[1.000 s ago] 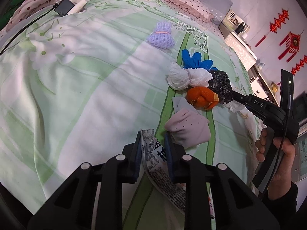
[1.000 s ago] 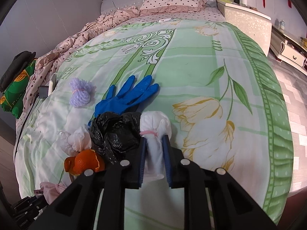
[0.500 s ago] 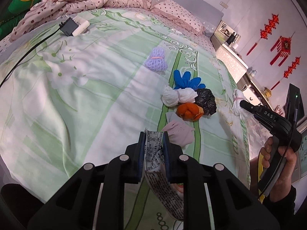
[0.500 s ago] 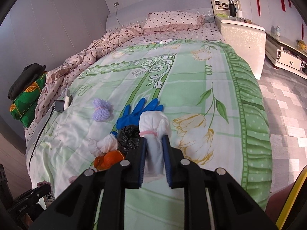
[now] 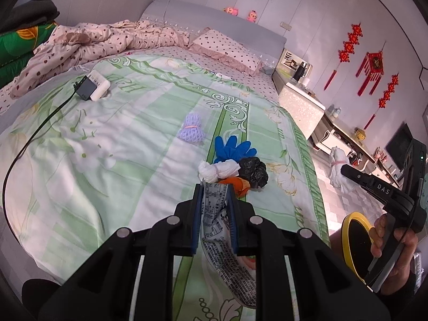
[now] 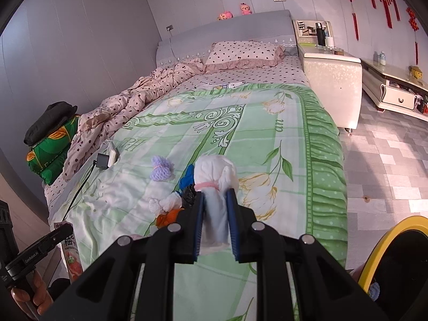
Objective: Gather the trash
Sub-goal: 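Grasp the pink-and-white sausage wrapper with the left tool while the right tool grasps the white cloth bundle, then carry the sausage wrapper and white bundle in both tools over the yellow-rimmed bin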
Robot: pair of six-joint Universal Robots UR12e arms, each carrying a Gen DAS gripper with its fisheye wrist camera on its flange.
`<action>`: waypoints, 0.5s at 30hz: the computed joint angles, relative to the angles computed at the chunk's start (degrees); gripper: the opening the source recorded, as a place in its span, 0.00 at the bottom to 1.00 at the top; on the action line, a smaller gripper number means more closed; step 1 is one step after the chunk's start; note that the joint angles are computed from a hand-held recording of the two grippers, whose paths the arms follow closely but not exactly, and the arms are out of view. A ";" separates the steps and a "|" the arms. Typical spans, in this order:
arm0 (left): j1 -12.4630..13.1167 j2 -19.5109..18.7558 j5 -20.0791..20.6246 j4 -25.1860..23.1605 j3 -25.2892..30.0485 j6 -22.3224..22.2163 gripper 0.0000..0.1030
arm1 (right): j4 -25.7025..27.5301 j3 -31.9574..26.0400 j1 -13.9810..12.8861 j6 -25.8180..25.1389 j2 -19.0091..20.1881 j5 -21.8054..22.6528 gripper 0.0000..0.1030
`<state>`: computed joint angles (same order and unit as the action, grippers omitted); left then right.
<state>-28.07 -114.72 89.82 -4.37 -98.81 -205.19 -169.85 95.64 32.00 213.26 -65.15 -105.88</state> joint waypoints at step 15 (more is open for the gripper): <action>-3.32 0.09 -0.66 2.26 5.13 5.52 0.16 | -5.54 6.53 1.62 -0.45 -8.00 -7.98 0.16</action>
<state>-31.39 -114.63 89.16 -2.11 -93.69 -199.67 -175.39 102.17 33.62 212.81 -73.15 -113.87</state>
